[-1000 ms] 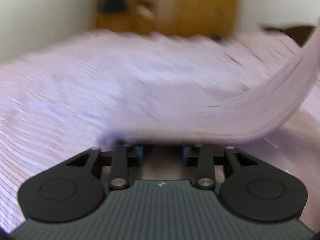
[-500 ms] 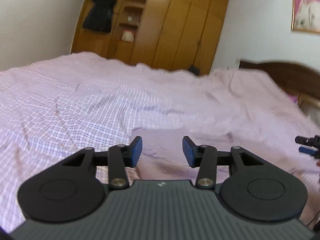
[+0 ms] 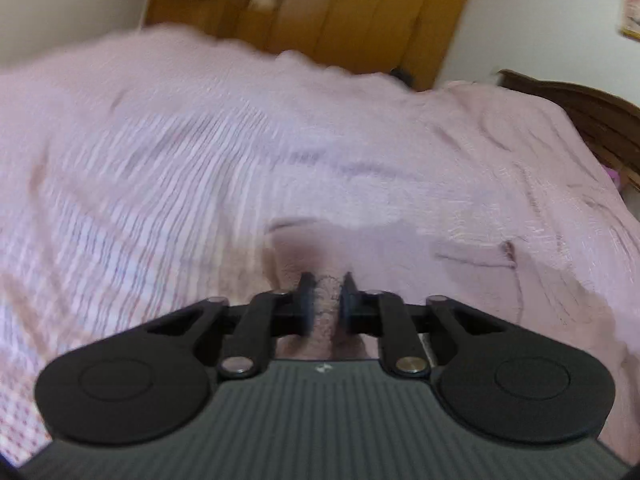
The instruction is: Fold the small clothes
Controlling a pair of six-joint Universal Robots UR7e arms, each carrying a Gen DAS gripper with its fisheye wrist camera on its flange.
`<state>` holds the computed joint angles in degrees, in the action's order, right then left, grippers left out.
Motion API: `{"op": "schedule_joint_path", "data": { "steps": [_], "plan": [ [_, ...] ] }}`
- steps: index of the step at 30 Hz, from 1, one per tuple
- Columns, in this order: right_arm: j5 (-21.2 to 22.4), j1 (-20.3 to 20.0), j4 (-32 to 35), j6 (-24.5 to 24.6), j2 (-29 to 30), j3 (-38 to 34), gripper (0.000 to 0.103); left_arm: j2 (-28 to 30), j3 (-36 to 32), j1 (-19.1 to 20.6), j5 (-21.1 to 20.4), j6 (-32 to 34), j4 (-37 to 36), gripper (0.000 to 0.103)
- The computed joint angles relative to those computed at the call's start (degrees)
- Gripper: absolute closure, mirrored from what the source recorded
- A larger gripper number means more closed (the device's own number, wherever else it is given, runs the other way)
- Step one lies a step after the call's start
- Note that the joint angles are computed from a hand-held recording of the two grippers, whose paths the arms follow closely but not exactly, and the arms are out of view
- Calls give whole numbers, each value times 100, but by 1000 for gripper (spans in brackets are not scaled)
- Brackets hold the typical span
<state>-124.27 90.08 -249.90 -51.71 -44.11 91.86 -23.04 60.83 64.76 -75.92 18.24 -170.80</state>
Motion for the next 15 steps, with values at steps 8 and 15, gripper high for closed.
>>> {"op": "schedule_joint_path", "data": {
  "steps": [8,15],
  "plan": [
    [-181,-152,2266,1630,-703,657,57,11,-5,186,143,-1156,-859,87],
    [-185,-336,4228,2690,-1055,831,55,-147,332,-18,887,-568,-1444,49]
  ]
}}
